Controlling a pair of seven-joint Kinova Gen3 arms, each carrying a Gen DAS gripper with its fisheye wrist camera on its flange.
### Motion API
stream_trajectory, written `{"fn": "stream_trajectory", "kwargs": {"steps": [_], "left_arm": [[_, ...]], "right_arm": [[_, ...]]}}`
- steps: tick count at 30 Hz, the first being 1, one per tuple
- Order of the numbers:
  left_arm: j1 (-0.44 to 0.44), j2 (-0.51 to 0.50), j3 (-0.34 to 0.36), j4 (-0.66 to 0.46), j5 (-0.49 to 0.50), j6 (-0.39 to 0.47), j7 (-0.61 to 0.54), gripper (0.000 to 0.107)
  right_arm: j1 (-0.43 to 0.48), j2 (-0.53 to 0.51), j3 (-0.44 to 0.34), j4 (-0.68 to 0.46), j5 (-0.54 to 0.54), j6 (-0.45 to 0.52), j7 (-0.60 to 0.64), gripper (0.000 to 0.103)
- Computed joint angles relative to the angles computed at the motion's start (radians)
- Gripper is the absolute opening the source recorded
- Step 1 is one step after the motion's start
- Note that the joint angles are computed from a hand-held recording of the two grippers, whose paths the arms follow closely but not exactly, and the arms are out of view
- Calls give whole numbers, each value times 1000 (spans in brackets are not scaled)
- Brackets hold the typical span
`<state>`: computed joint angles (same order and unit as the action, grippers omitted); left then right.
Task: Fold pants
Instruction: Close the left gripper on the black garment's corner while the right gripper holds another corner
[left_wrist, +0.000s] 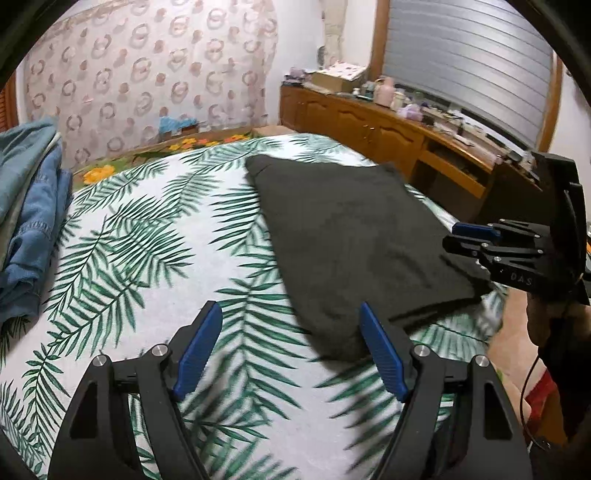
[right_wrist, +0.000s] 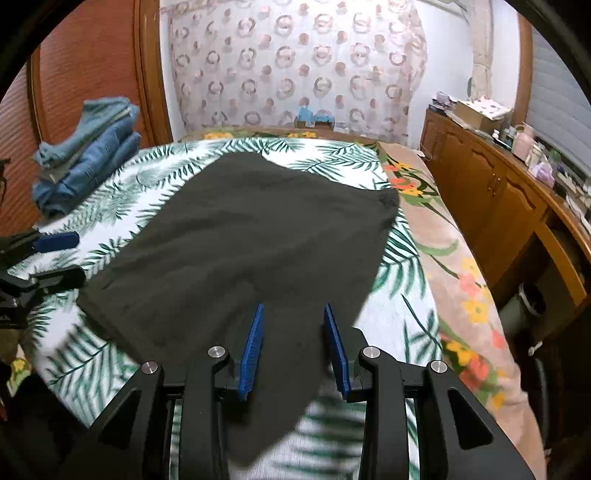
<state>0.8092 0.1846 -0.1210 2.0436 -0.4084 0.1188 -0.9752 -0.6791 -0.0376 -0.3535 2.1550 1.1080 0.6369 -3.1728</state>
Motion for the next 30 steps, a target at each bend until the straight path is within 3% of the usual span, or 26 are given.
{"fn": "stream_trajectory", "kwargs": {"steps": [3,8,18,25,30], "left_arm": [[31,1,-14,-10,-17,10,16,69],[-34,26,63,-35,9,41,-14,58],[-22,63,66,-66,-12,86,0,57],[-57,63,91,-51,13,57,-23,57],[-32,66,63,-43,24,37,-29,57]], "right_arm": [[-2,-50,-18,47,-3,-8,-49,35],[11,-99,-61,87,-34,-4,-72,35],[71,-113,-92,96,-106,-83,-8,35],[93,-113,-86,95,-140,-111,-5,35],[119,-101,-99,84,-154,-140,2,35]]}}
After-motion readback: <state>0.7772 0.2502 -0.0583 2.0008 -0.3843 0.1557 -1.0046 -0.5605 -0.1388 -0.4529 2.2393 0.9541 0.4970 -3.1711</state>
